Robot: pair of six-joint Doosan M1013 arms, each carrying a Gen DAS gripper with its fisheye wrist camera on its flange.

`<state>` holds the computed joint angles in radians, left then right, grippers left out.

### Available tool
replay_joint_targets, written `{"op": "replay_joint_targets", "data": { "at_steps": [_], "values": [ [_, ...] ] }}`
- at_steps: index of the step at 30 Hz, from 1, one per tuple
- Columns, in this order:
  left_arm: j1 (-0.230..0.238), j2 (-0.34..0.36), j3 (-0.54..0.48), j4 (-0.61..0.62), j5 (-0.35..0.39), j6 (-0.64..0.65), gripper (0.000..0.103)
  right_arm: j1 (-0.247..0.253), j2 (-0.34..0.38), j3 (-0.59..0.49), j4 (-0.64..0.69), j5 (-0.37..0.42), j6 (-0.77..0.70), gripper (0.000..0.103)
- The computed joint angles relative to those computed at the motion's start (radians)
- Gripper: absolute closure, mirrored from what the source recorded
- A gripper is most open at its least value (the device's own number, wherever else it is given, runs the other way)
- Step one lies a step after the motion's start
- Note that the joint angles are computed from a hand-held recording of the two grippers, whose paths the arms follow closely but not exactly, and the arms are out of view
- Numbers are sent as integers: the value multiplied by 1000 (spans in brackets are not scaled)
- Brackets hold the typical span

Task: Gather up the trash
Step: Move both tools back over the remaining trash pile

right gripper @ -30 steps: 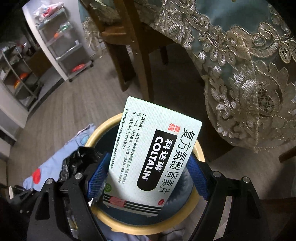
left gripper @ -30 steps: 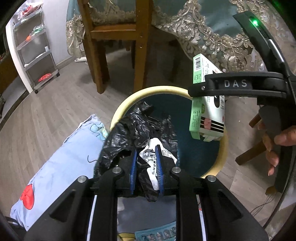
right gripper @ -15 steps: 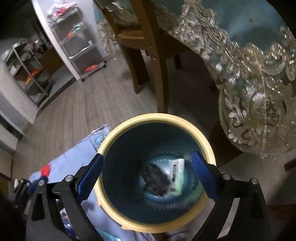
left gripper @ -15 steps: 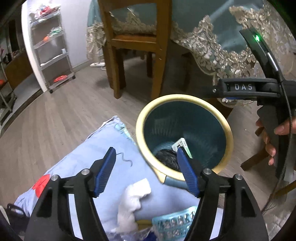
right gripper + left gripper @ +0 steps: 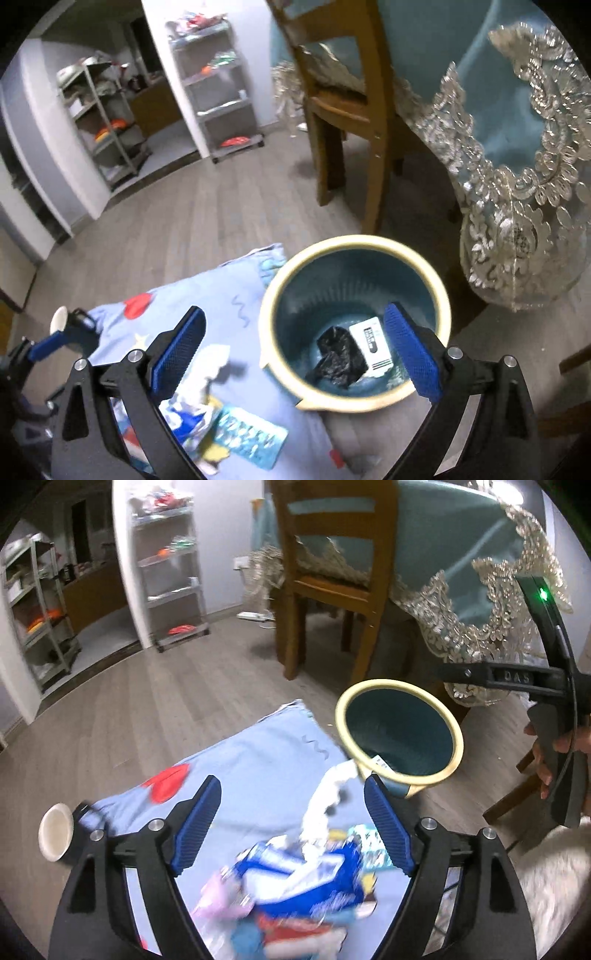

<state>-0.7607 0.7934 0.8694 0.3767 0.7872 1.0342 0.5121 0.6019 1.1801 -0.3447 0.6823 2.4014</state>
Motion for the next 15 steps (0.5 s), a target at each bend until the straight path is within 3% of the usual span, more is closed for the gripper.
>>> {"op": "replay_joint_targets", "data": {
  "at_steps": [6,15],
  "values": [
    [-11,-125,204,122,-40,-148,23,51,-45,68,-35,-60,20,6],
    [-28,-218,380,209,-87,-286,23,94,-92,162,17,-134,41,6]
  ]
}}
